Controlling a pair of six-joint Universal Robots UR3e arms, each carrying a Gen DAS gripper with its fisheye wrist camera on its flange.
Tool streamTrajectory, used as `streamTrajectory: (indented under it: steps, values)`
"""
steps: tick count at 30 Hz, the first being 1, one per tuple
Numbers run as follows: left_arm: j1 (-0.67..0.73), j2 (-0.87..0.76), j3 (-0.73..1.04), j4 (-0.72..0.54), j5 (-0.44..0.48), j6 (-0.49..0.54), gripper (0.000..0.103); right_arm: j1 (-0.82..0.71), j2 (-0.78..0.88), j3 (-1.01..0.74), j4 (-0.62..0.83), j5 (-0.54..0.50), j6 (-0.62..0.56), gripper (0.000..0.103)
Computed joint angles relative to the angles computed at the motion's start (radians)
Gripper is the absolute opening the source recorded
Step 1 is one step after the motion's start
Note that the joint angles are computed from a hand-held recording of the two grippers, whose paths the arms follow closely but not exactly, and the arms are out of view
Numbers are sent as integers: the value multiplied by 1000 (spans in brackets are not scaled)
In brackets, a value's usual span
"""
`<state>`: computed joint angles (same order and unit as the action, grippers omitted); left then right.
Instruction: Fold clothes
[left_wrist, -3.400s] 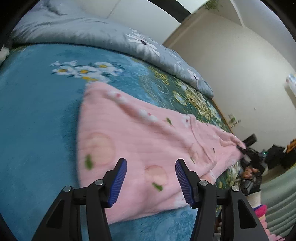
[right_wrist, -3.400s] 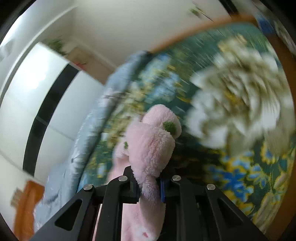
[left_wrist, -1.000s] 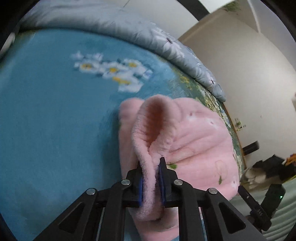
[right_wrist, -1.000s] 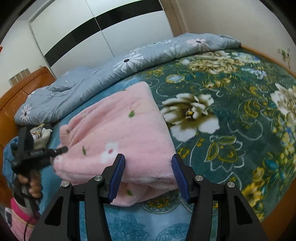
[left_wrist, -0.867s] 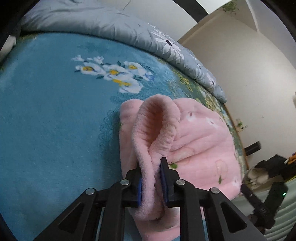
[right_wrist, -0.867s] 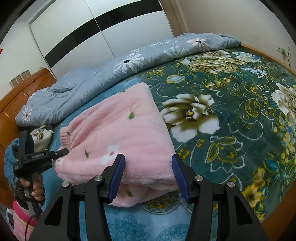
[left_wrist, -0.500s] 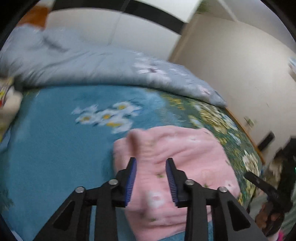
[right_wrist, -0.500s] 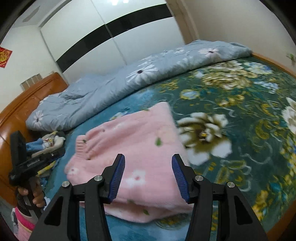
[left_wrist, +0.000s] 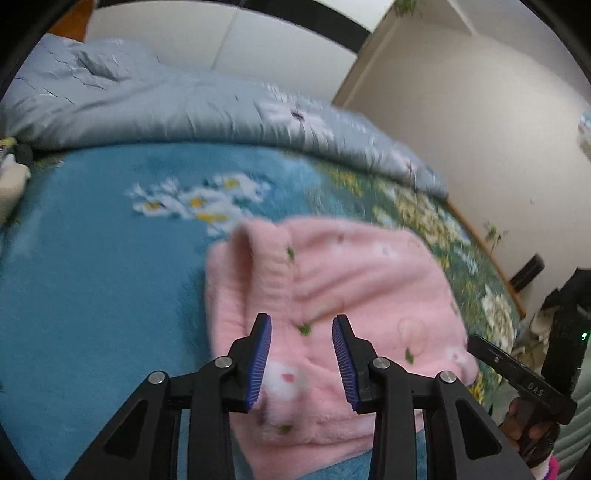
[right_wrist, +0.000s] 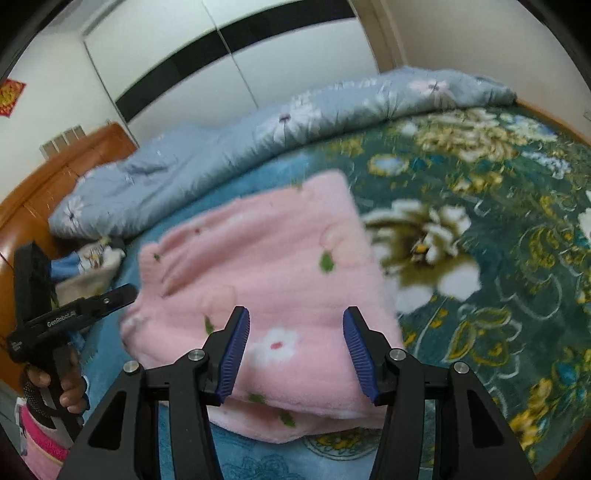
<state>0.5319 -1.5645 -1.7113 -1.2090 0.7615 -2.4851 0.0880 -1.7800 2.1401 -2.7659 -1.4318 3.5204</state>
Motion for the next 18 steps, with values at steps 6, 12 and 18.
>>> streamTrajectory:
  steps: [6, 12, 18]
  values:
    - [49, -130, 46, -127, 29, -2, 69, -250, -143, 204, -41, 237, 6, 63]
    - [65, -271, 125, -280, -21, 20, 81, -416, -67, 339, -137, 519, -6, 73]
    - [71, -357, 207, -392, -72, 44, 87, -428, 158, 312, -317, 642, 65, 74]
